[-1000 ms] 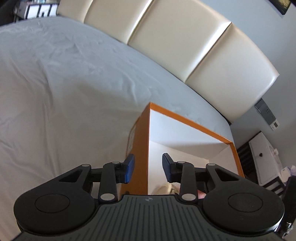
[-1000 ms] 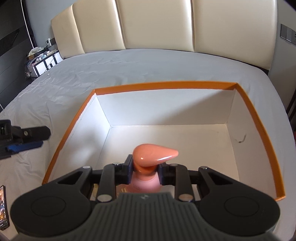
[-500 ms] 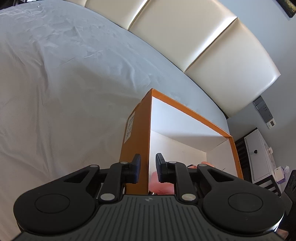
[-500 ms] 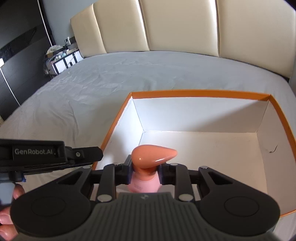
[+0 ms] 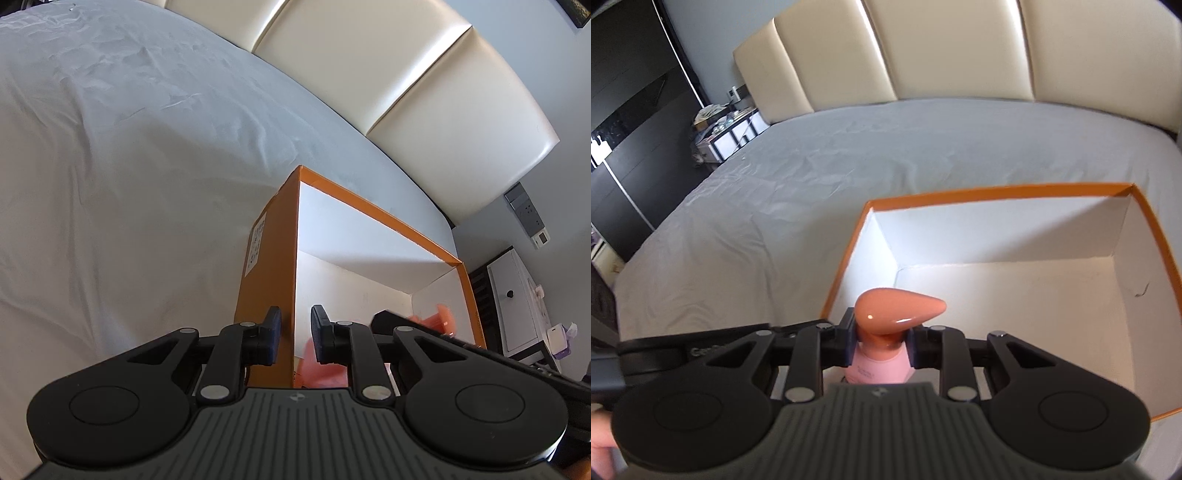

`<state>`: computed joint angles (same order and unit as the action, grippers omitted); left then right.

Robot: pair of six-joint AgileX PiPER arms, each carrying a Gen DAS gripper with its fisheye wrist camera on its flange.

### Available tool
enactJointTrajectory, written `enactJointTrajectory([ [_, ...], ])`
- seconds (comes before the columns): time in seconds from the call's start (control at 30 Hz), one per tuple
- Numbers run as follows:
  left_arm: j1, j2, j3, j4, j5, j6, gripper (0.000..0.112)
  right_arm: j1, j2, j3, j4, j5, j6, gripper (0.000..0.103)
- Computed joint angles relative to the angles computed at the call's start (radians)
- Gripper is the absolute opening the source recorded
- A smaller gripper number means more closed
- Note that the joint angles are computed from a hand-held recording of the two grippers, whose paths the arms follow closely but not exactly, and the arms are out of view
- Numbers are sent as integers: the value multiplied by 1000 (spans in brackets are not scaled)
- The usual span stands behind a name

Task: Organize rigid objects
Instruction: 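Lower the gold jar into the box and open the left tool while the right tool releases the pink bottle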

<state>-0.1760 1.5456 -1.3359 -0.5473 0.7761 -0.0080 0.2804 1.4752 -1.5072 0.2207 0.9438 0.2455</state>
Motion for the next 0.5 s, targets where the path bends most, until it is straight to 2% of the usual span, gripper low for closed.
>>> enactJointTrajectory([
  [0.03, 2, 0, 0, -1, 0, 3, 22, 2, 6, 2, 10, 0, -4, 25],
  [0.17, 5, 2, -2, -5, 5, 6, 22, 59, 1, 19, -112, -41, 32, 25],
  [0.33, 8, 7, -4, -12, 10, 17, 22, 9, 6, 11, -32, -35, 12, 25],
  [0.5, 2, 7, -3, -8, 5, 23, 22, 74, 48, 26, -255, -79, 116, 25],
])
